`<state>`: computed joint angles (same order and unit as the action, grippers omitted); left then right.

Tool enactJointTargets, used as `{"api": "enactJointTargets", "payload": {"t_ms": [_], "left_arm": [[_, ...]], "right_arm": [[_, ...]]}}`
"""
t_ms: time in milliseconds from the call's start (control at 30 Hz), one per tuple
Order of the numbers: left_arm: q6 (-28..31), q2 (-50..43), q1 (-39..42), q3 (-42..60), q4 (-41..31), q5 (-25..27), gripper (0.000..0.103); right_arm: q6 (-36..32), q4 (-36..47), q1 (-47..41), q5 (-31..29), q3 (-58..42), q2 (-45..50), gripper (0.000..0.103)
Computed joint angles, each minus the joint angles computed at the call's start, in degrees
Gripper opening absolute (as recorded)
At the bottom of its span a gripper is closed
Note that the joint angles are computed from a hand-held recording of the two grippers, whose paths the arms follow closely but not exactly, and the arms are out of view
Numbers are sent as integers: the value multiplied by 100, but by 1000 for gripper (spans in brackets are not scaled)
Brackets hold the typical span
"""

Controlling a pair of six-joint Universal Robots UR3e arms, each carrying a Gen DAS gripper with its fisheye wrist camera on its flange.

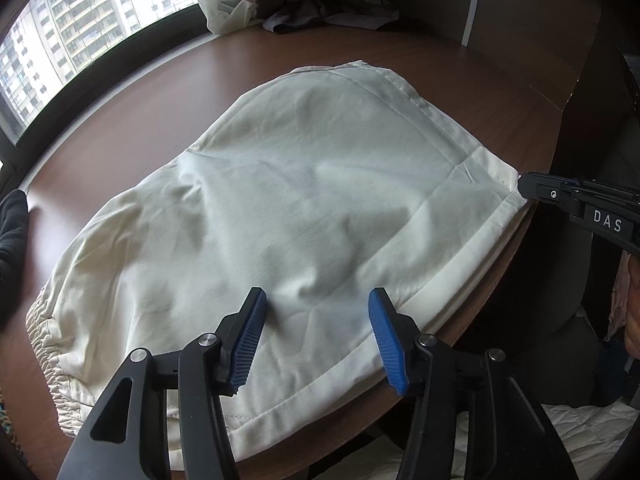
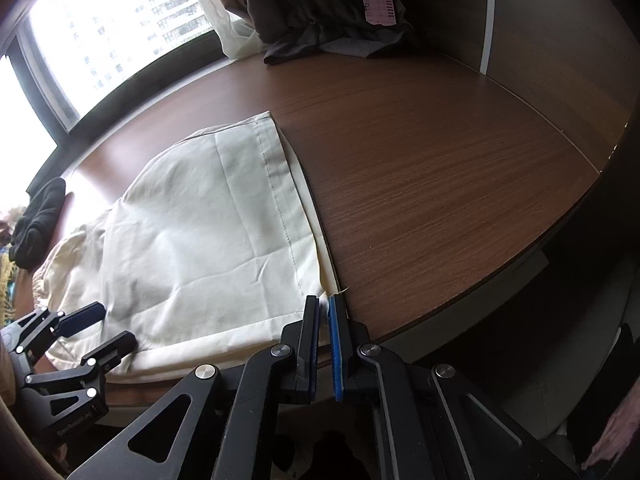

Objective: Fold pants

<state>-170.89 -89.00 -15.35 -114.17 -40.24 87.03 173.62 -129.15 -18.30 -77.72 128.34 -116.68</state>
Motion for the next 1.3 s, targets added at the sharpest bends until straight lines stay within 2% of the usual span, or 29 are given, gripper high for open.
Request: {"api": "enactJointTargets", "payload": {"t_ms": [100, 167, 233, 267, 300, 467, 600, 700, 800, 1000, 1067, 1300], "left_arm": [[55, -52, -33, 134, -67, 45, 55], [103, -18, -89, 198, -3, 91, 55], [207, 34, -99, 297, 117, 60, 55], [269, 25, -102, 374, 206, 41, 55], [344, -4, -100, 456, 307, 22, 55], [921, -534, -84, 1027, 791, -106, 55], [1392, -1132, -45, 1660, 940, -290, 55], [1714, -1605, -57, 2206, 883, -456, 55], [1896, -2116, -82, 3013, 373, -656, 55], [1738, -3288, -267, 4994, -1058, -884, 56], [1597, -3769, -396, 5747, -1452, -768, 56], [812, -5343, -588, 8380, -2926, -837, 56]], "right_arm": [[66, -76, 181, -210, -2, 80, 7], [73, -40, 68, -82, 57, -38, 9], [135, -13, 25, -107, 88, -234, 22], [203, -61, 66, -226, 93, -313, 39], [273, -132, 94, -326, 115, -409, 47], [422, -128, 29, -307, 170, -697, 47], [563, -46, -57, -170, 285, -824, 47], [785, -265, 137, -303, 344, -654, 47], [1059, -416, 248, -343, 323, -409, 47], [1714, -551, 624, -688, 43, 110, 47], [1877, -620, 774, -841, -25, 283, 47], [2395, -673, 1212, -1309, -320, 826, 47]]}}
